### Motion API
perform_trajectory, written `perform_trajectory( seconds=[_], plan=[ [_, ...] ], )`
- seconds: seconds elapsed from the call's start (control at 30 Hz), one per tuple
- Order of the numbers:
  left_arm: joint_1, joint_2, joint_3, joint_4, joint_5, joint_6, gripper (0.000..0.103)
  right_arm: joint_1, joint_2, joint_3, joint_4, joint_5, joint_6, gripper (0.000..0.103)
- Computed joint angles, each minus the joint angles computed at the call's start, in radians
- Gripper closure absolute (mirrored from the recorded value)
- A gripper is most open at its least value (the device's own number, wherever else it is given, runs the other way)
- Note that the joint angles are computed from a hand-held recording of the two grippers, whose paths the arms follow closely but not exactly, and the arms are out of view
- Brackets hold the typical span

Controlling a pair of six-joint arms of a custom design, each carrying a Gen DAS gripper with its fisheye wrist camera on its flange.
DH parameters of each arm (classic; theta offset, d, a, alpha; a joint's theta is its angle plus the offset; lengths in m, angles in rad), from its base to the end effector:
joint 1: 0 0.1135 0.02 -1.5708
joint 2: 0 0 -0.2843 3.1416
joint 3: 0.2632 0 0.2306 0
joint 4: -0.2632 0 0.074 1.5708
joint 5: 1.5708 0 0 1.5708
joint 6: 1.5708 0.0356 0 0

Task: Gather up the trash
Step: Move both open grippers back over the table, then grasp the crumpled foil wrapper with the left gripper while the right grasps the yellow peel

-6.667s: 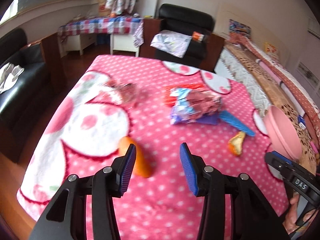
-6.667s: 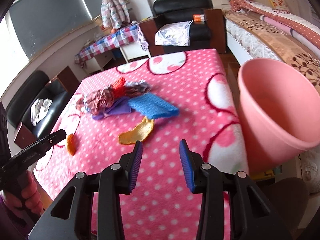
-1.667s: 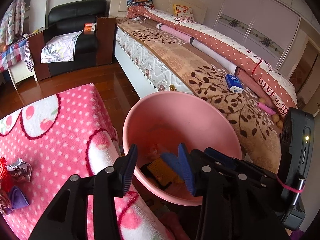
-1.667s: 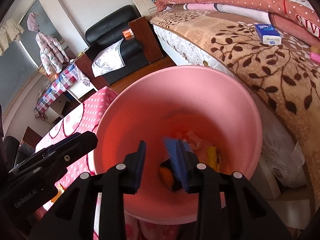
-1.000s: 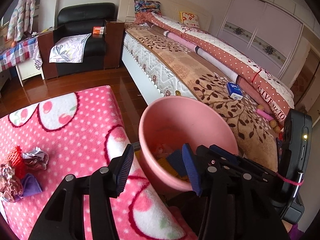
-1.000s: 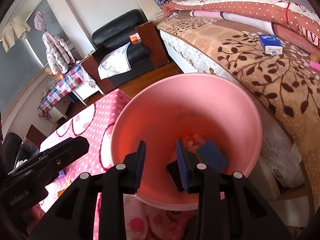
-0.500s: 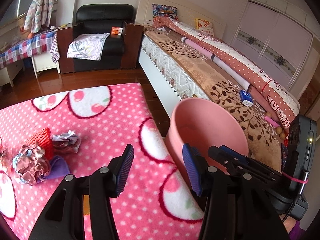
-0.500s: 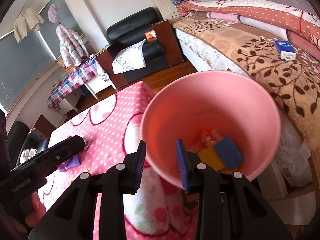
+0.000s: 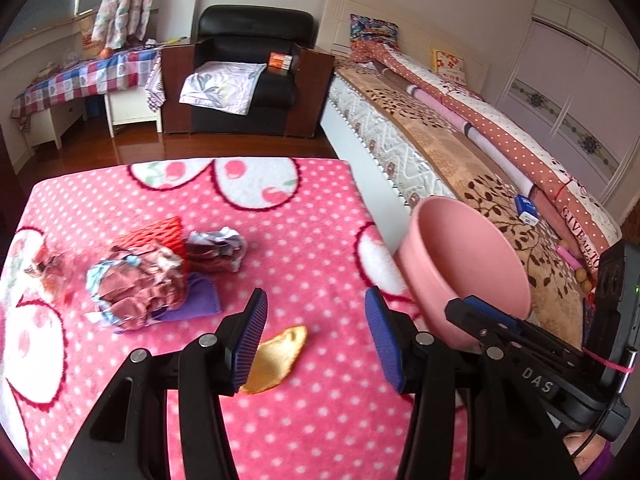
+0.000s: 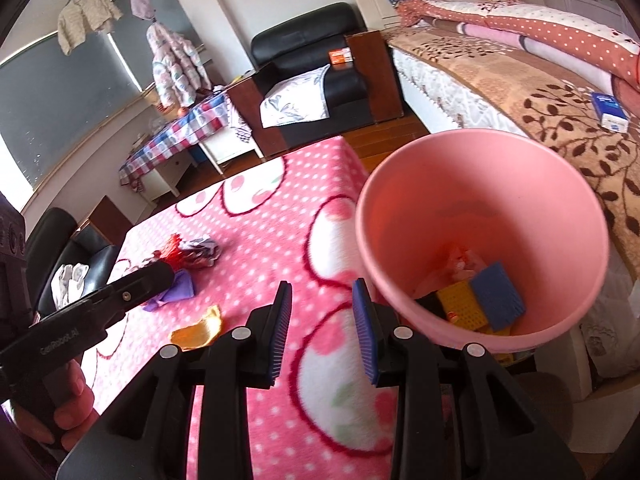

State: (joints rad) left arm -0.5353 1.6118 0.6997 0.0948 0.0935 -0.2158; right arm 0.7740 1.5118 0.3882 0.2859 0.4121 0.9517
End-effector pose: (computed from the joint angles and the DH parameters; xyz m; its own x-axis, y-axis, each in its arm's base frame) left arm 0.2480 -0.1509 0.1784 -0.7332 0.1870 -0.6537 0.4155 0.8843 -0.2130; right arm 0.1708 0.1471 0.1433 -0.6739 0.3848 -0.6307 0.1723 0.9120 0.3723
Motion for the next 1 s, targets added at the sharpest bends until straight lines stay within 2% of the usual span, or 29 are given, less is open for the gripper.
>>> perform_trajectory(
  seconds=[0.13, 0.57, 0.8, 1.0],
  plan=[
    [0.028, -0.032, -0.050, 0.025, -0.023, 0.011, 0.053, 0.036, 0.031, 0.030, -0.002, 0.012, -0.002, 0.071],
    [0.175, -0.094, -0.181, 0.069, 0.006, 0.062, 0.053, 0.110, 0.155, 0.141, -0.038, 0.000, 0.005, 0.071],
    [0.288, -0.146, -0.245, 0.079, 0.028, 0.127, 0.053, 0.108, 0.213, 0.172, -0.007, -0.054, -0.004, 0.071],
    [0.393, -0.144, -0.248, 0.073, 0.073, 0.159, 0.053, 0.104, 0.252, 0.208, 0.012, -0.098, -0.025, 0.071]
  ],
)
